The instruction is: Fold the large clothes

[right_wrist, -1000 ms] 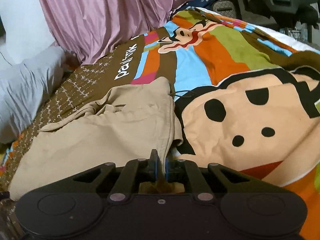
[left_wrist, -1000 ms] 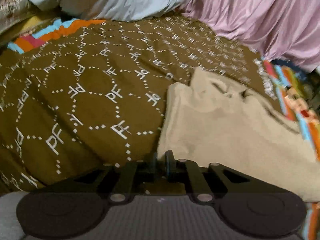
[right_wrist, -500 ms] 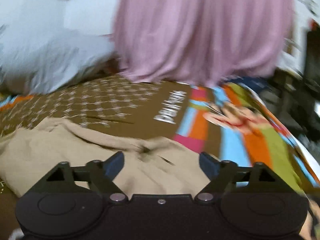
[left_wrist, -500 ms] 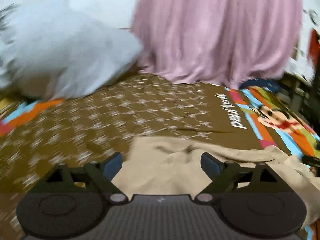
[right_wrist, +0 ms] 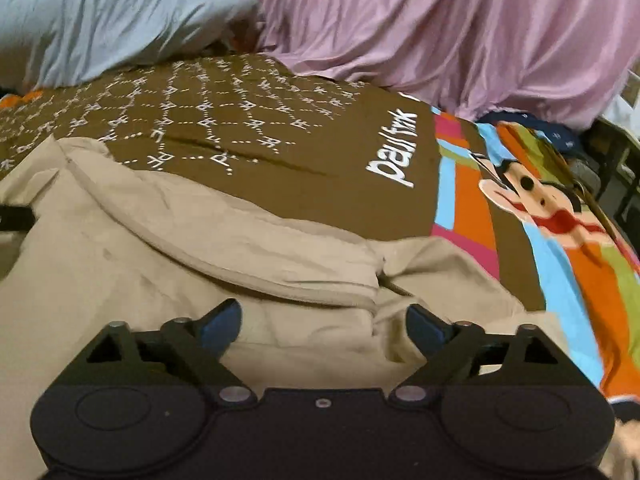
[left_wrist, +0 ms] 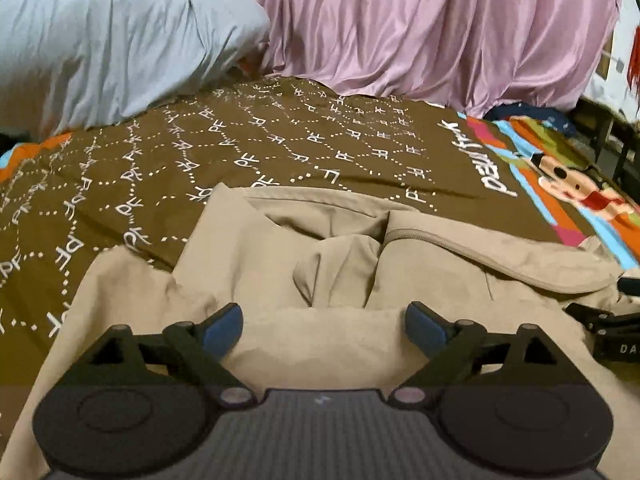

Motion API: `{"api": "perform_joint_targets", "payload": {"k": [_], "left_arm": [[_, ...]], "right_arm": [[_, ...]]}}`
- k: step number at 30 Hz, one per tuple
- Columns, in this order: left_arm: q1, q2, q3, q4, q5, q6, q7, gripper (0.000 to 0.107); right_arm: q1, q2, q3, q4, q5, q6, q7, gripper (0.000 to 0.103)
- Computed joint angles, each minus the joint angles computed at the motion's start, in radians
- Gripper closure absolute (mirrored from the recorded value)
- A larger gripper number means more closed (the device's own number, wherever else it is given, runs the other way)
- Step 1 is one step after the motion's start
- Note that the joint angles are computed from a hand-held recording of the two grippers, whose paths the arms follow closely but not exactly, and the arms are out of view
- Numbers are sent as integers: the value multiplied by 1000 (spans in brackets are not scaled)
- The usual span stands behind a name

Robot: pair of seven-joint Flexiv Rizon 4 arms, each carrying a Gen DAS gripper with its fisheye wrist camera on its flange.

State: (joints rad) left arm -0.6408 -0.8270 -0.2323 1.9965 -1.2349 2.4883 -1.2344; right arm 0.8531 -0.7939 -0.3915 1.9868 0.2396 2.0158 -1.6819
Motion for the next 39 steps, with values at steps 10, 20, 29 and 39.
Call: {"api": "perform_joint_targets", "payload": {"k": [10, 20, 29, 39], "left_arm": [[-20, 46, -30, 37, -78, 68, -2, 13], [-119, 200, -108, 154, -261, 119, -21, 5], [-198, 308, -122, 348, -230, 19, -324, 4], [-93, 302, 18, 512, 276, -79, -924, 4]], "right_arm": [[-106, 78, 98, 38, -70, -19, 40, 11], [-333, 277, 227, 319, 35, 178, -89, 5], [-248, 179, 120, 299, 153, 121, -4, 3], [-259, 147, 255, 340, 174, 554, -116, 4]]}}
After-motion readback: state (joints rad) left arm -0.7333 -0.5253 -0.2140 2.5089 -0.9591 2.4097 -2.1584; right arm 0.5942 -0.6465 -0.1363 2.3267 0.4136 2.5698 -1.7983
